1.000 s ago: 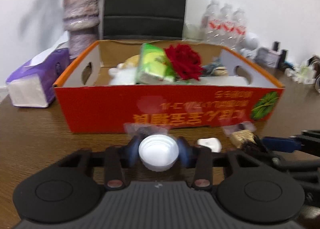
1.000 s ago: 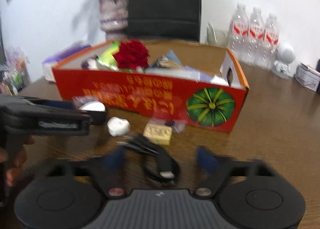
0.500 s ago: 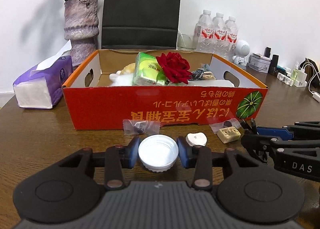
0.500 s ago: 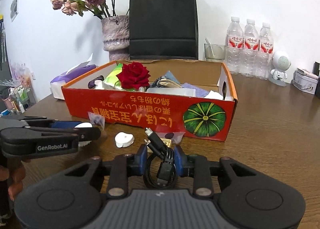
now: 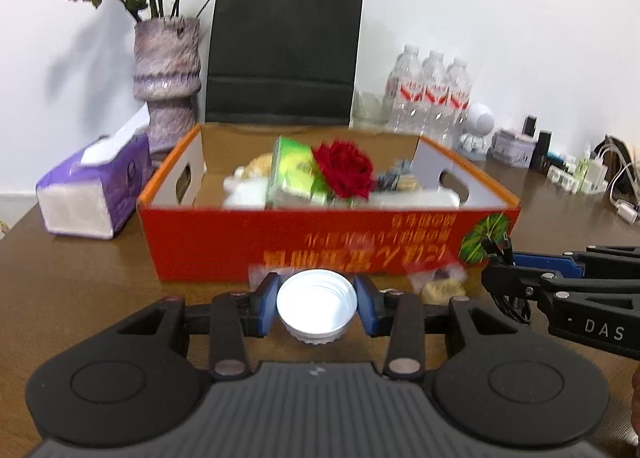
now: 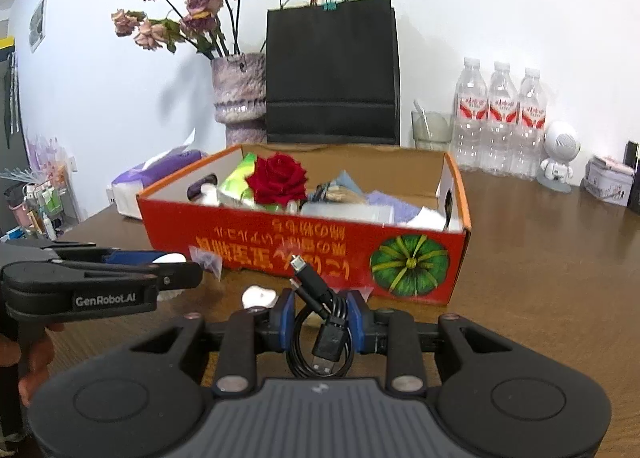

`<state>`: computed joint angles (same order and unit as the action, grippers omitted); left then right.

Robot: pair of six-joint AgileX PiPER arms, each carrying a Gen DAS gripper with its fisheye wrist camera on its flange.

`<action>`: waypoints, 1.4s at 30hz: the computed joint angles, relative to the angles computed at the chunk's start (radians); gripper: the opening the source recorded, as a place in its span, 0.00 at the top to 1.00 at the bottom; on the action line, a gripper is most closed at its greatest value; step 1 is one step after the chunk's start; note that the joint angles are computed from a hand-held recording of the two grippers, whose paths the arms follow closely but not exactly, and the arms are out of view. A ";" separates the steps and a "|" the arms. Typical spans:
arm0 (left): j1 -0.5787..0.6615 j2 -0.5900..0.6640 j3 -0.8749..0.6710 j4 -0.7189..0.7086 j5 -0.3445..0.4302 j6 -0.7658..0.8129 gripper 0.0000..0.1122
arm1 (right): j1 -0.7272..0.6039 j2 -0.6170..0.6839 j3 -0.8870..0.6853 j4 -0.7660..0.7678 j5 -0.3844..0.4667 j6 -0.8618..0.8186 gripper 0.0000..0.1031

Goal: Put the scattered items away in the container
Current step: 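Lower the bottle cap and black cable into the box and open both grippers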

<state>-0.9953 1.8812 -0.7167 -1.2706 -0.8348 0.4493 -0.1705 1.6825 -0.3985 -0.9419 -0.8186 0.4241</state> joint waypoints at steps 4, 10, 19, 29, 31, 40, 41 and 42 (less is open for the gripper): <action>0.017 -0.045 -0.025 0.014 -0.017 0.062 0.63 | -0.002 -0.058 -0.032 -0.036 0.008 0.074 0.74; 0.080 -0.063 -0.108 0.058 -0.018 0.105 0.63 | 0.061 -0.097 -0.145 -0.010 0.052 0.175 0.74; 0.223 0.022 -0.290 0.069 0.037 0.114 0.63 | 0.174 0.044 -0.403 0.080 0.143 0.264 0.74; 0.329 0.143 -0.426 0.022 0.123 0.188 0.63 | 0.215 0.235 -0.618 0.015 0.254 0.398 0.74; 0.336 0.152 -0.432 0.014 0.135 0.195 0.63 | 0.220 0.255 -0.636 0.008 0.277 0.409 0.74; 0.310 0.171 -0.482 -0.180 0.045 0.326 0.08 | 0.223 0.270 -0.668 -0.106 0.336 0.522 0.10; 0.301 0.173 -0.490 -0.210 0.008 0.348 0.08 | 0.228 0.264 -0.670 -0.101 0.362 0.527 0.01; 0.302 0.166 -0.482 -0.204 0.003 0.344 0.08 | 0.234 0.258 -0.669 -0.073 0.387 0.503 0.00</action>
